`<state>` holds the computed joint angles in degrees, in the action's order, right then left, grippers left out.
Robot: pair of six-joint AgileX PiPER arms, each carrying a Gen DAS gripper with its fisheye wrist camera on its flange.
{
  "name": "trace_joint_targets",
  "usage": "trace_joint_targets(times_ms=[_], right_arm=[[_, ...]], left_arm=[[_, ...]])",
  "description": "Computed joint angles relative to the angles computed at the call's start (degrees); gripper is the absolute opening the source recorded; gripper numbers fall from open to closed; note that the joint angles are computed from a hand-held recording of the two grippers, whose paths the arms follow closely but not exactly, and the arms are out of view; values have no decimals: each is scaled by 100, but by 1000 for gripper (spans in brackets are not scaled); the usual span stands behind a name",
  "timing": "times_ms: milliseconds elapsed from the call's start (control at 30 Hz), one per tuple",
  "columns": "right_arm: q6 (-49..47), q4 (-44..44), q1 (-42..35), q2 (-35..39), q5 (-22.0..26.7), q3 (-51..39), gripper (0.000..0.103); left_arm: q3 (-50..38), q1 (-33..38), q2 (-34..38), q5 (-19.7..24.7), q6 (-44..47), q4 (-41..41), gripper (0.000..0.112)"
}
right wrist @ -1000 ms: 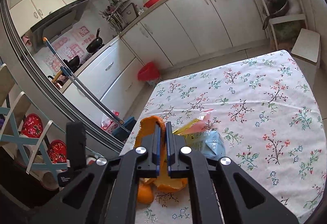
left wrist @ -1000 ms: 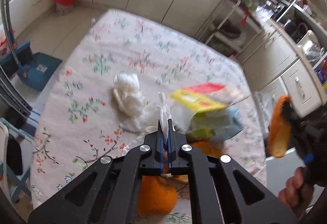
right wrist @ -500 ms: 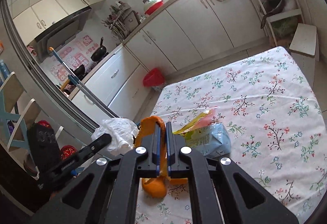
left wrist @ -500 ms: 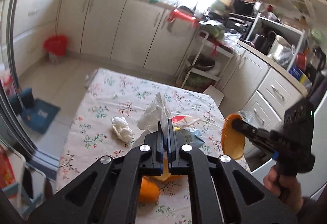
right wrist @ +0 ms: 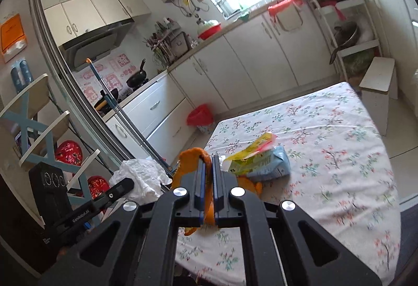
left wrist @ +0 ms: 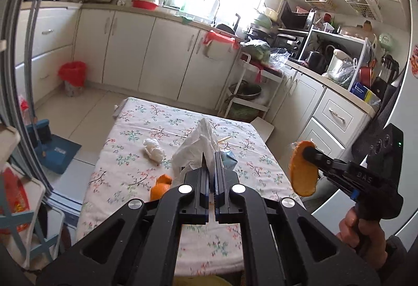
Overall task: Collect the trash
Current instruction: 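Carry both items over the bucket and open the left gripper to drop the wrap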
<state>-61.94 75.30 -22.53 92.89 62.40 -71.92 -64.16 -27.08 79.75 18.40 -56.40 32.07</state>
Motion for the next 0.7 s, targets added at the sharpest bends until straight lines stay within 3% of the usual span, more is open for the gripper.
trace_joint_targets(times_ms=[133,300,467,700], right_arm=[[-389,96,-271,-474,7,603,6],[-612,26,-526,-854,112,1184,8],[-750,-110,-707,-1129,247,1583,8],[-884,-266,-869,-1459,358,2010,8]], left_arm=[[267,-613,-419,586,-976,1031,2],[553,-1383,-754,1355,-1569,1580,2],[860,-2031,-922,1884,-1968,1743,2],[1146,-2676,-889,2200,-2334,1710,2]])
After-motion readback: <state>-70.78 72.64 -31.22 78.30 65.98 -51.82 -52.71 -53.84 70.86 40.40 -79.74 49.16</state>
